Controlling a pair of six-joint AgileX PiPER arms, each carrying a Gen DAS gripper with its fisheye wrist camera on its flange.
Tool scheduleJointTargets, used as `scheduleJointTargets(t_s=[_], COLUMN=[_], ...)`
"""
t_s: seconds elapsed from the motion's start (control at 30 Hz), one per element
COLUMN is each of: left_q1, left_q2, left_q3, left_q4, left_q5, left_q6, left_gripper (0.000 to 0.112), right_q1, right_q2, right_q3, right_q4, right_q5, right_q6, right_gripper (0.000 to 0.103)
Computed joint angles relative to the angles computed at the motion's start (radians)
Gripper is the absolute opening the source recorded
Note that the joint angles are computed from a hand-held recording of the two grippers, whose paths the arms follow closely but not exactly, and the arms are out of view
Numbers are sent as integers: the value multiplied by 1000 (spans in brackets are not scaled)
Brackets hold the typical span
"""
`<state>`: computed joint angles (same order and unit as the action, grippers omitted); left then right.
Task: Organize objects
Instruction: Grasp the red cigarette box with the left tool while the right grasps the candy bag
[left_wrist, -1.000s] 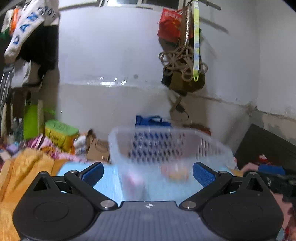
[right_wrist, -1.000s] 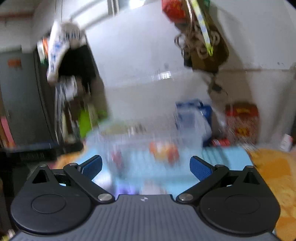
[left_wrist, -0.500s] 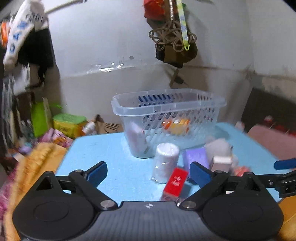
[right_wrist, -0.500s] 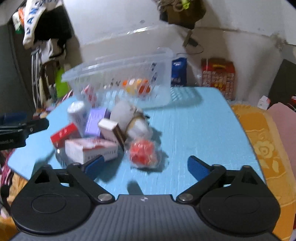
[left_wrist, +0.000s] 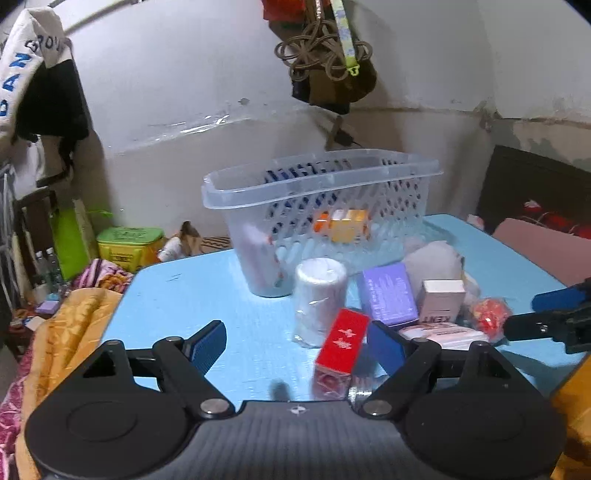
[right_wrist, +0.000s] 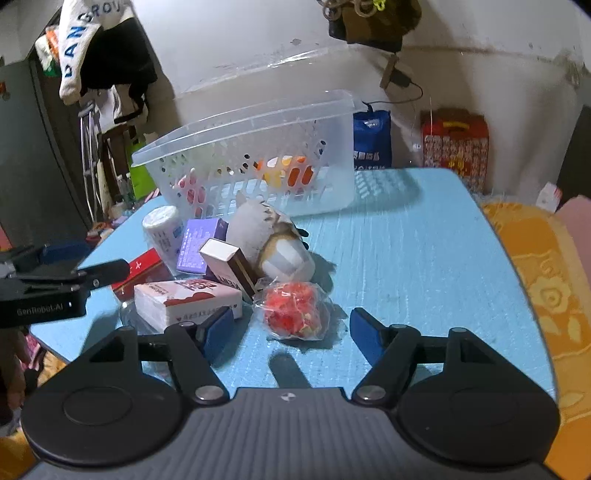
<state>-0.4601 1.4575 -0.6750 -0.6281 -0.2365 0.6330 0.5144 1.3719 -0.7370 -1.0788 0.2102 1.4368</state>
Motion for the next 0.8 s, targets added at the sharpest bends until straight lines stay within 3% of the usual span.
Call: scheduleJointTargets(t_s=[0.17, 0.3, 0.57, 0.63, 0.73, 0.8], left_q1=[3, 1, 60, 58, 39, 46], left_q2=[37, 83, 115, 120, 121, 121], left_q3=[-15, -27, -53, -56, -56, -63], left_q4=[182, 129, 347, 311, 140, 203], left_q5=[41, 35, 78, 77, 59, 74], left_q6=[-167, -94, -371, -345, -185, -252], left_gripper=[87, 87, 87, 87, 87, 87], right_q1=[40, 81, 142, 147, 154, 153], right_q2=[54, 100, 152, 152, 150, 153], right_q3=[-35, -68, -88, -90, -89, -98], right_q4=[-84, -177, -292, -291, -317, -280], right_q5=[54, 130, 222, 227, 236, 238], right_q6=[73, 156, 217, 209, 237, 208], right_gripper=[79, 84, 87, 87, 86, 84])
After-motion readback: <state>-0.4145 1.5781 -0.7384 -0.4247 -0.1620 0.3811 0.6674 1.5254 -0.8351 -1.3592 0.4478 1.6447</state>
